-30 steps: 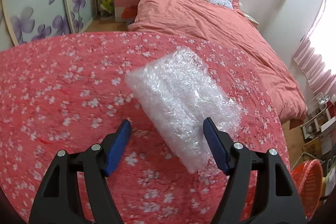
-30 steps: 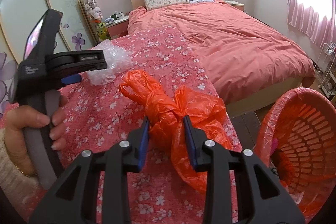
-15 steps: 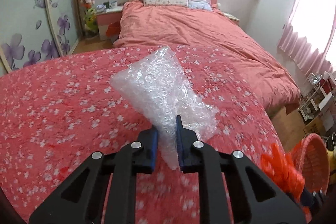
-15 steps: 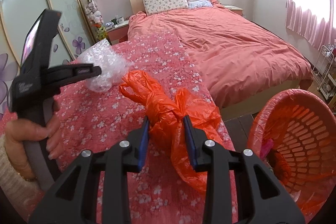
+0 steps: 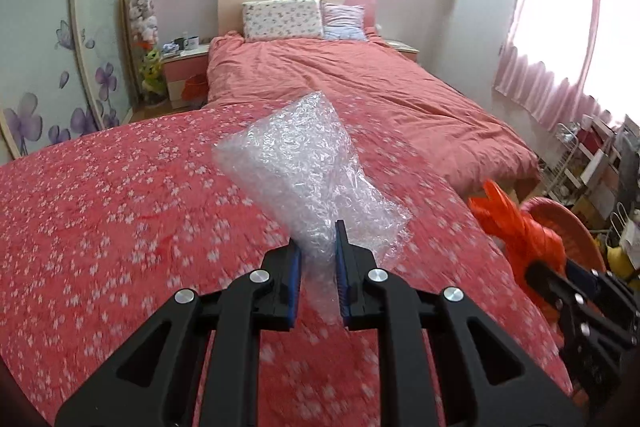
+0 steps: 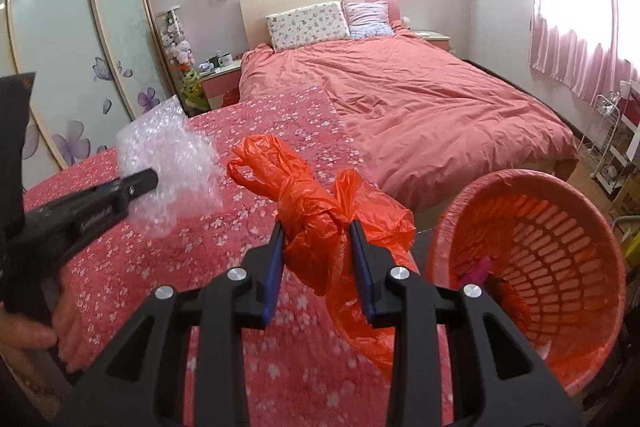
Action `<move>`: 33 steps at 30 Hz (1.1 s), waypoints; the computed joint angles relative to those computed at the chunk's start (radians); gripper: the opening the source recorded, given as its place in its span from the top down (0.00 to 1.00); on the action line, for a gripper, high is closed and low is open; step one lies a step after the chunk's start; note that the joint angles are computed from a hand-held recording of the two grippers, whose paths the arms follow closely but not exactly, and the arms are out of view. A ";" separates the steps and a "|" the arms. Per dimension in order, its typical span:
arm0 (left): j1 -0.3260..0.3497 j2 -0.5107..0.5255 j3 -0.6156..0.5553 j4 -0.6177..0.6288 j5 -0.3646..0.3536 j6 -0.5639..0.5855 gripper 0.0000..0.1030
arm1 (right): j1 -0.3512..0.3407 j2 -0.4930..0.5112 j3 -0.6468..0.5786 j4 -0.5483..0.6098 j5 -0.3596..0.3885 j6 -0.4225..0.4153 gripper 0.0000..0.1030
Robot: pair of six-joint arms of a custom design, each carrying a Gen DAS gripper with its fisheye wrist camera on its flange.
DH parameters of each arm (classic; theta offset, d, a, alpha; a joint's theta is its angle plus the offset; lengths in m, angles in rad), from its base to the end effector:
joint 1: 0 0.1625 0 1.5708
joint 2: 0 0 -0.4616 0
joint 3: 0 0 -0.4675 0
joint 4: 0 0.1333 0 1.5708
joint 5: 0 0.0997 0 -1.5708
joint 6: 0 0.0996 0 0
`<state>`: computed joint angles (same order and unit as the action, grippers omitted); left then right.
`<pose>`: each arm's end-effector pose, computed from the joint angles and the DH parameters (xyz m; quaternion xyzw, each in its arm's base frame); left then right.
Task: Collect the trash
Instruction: 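Carry both bags over the orange basket and open both tools to drop them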
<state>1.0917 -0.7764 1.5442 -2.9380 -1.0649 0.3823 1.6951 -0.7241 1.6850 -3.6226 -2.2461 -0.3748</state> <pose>-0.2063 -0.7911 0.1456 0.3191 0.8714 -0.2971 0.2250 0.1608 -0.7141 0.1376 0.0327 -0.8241 0.4503 0.3421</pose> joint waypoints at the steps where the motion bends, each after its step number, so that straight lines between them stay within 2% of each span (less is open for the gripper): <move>1: -0.003 -0.008 0.015 -0.008 -0.006 0.005 0.85 | 0.003 -0.004 0.010 -0.013 -0.007 -0.005 0.69; 15: -0.024 -0.069 0.133 -0.028 -0.089 0.026 0.85 | -0.001 -0.081 0.143 -0.146 -0.067 0.000 0.69; 26: -0.055 -0.063 0.187 -0.035 -0.154 0.044 0.85 | -0.023 -0.116 0.202 -0.246 -0.126 -0.013 0.69; 33: -0.073 -0.048 0.200 -0.022 -0.185 0.042 0.85 | -0.054 -0.155 0.247 -0.287 -0.129 0.000 0.69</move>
